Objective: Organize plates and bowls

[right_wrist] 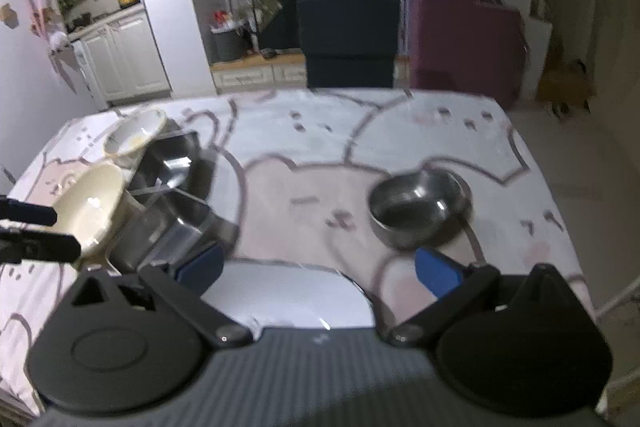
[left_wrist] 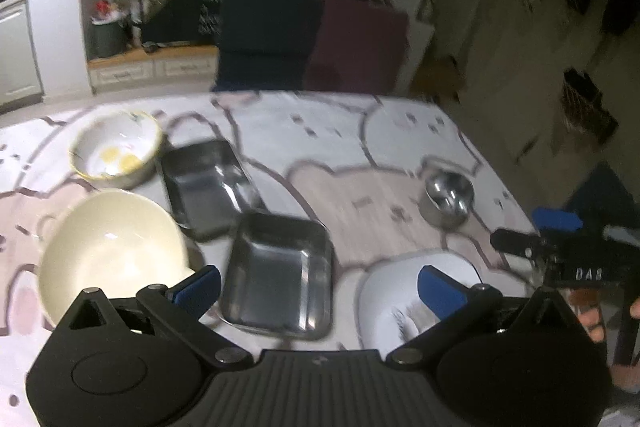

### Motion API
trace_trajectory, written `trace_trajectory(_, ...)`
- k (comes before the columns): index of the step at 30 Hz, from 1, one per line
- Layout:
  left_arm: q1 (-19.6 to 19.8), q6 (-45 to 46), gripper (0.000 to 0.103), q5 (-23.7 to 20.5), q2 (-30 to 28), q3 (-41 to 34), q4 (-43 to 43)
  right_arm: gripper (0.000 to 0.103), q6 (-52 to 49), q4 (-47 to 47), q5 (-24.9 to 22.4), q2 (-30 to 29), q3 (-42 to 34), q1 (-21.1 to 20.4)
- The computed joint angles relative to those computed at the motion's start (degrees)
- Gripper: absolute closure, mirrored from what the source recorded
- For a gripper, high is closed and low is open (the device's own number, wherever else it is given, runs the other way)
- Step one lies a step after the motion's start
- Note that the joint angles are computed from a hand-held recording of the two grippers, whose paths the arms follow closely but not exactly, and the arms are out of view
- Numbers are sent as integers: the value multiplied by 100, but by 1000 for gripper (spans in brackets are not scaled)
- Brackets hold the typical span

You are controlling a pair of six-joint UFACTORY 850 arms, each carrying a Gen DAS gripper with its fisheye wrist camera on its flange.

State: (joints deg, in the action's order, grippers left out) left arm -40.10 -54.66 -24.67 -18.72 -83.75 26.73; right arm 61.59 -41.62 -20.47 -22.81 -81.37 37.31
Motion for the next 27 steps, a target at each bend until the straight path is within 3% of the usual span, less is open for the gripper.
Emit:
trace_trajectory(7, 270, -1662, 0, 39, 475, 514, 1359, 0, 149, -199, 258, -338, -584, 235)
trace_trajectory(13, 545, -2476, 0, -153, 796, 922, 2017, 0, -450, 477, 457, -723, -1239, 436)
trace_trajectory(27, 1233, -3180, 0, -111, 1084, 1598, 2769, 0, -4331, 5296, 627, -1739, -2680, 750)
